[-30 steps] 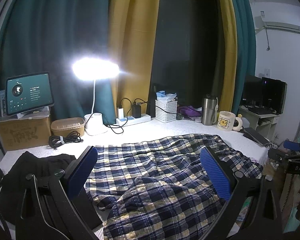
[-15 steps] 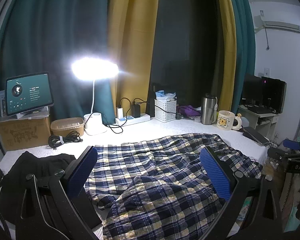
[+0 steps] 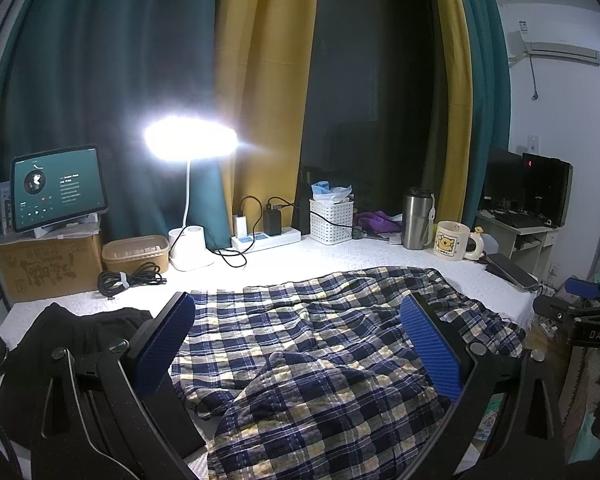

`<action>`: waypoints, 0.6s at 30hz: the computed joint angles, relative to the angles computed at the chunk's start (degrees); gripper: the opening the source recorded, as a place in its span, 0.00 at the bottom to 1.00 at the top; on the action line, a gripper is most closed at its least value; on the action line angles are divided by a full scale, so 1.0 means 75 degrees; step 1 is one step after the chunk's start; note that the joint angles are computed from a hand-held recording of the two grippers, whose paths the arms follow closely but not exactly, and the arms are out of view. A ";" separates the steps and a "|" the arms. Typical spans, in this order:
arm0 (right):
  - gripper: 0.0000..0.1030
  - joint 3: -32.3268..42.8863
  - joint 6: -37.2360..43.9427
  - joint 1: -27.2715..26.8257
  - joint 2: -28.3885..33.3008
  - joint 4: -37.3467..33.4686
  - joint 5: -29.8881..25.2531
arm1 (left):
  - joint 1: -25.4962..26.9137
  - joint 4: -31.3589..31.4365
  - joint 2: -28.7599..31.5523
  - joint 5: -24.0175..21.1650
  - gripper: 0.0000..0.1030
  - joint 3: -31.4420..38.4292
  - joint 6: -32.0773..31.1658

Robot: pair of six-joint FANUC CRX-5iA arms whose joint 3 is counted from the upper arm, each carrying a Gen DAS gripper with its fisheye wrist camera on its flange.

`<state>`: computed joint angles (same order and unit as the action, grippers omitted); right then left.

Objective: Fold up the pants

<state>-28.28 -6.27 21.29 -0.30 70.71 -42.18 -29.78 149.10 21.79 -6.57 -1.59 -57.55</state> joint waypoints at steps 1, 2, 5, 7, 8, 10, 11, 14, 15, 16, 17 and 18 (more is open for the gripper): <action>1.00 -0.0004 -0.0007 0.0001 0.0001 0.0008 -0.0002 | -0.0002 0.0030 -0.0001 0.0000 0.98 0.0003 -0.0029; 1.00 -0.0004 -0.0007 0.0001 0.0001 0.0008 -0.0002 | -0.0001 0.0006 0.0002 0.0001 0.98 0.0003 -0.0005; 1.00 0.0012 0.0005 -0.0001 0.0014 0.0002 0.0001 | -0.0001 0.0014 0.0001 0.0005 0.98 0.0003 -0.0017; 1.00 0.0005 0.0002 -0.0004 0.0029 0.0010 0.0017 | 0.0001 0.0014 -0.0002 -0.0006 0.98 -0.0004 -0.0013; 1.00 0.0017 0.0022 -0.0001 0.0040 -0.0002 0.0012 | 0.0002 0.0016 -0.0002 -0.0007 0.98 -0.0006 -0.0012; 1.00 0.0006 -0.0006 -0.0005 0.0036 0.0016 0.0027 | 0.0016 -0.0104 -0.0003 -0.0034 0.98 -0.0034 0.0102; 1.00 0.0007 -0.0004 -0.0010 0.0036 0.0020 0.0036 | -0.0010 0.0054 -0.0004 0.0008 0.98 -0.0001 -0.0050; 1.00 0.0002 -0.0041 -0.0024 0.0059 0.0074 0.0073 | -0.0029 0.0211 -0.0015 0.0025 0.98 0.0013 -0.0201; 1.00 0.0003 -0.0042 -0.0032 0.0070 0.0082 0.0090 | -0.0031 0.0215 -0.0011 0.0024 0.98 0.0014 -0.0205; 1.00 0.0032 -0.0027 -0.0027 0.0107 0.0066 0.0100 | -0.0037 0.0235 -0.0013 0.0037 0.98 0.0018 -0.0220; 1.00 0.0038 -0.0016 -0.0041 0.0120 0.0061 0.0125 | -0.0034 0.0217 -0.0016 0.0021 0.98 0.0001 -0.0197; 1.00 0.0045 -0.0016 -0.0051 0.0133 0.0069 0.0146 | -0.0027 0.0162 -0.0014 0.0004 0.98 -0.0011 -0.0146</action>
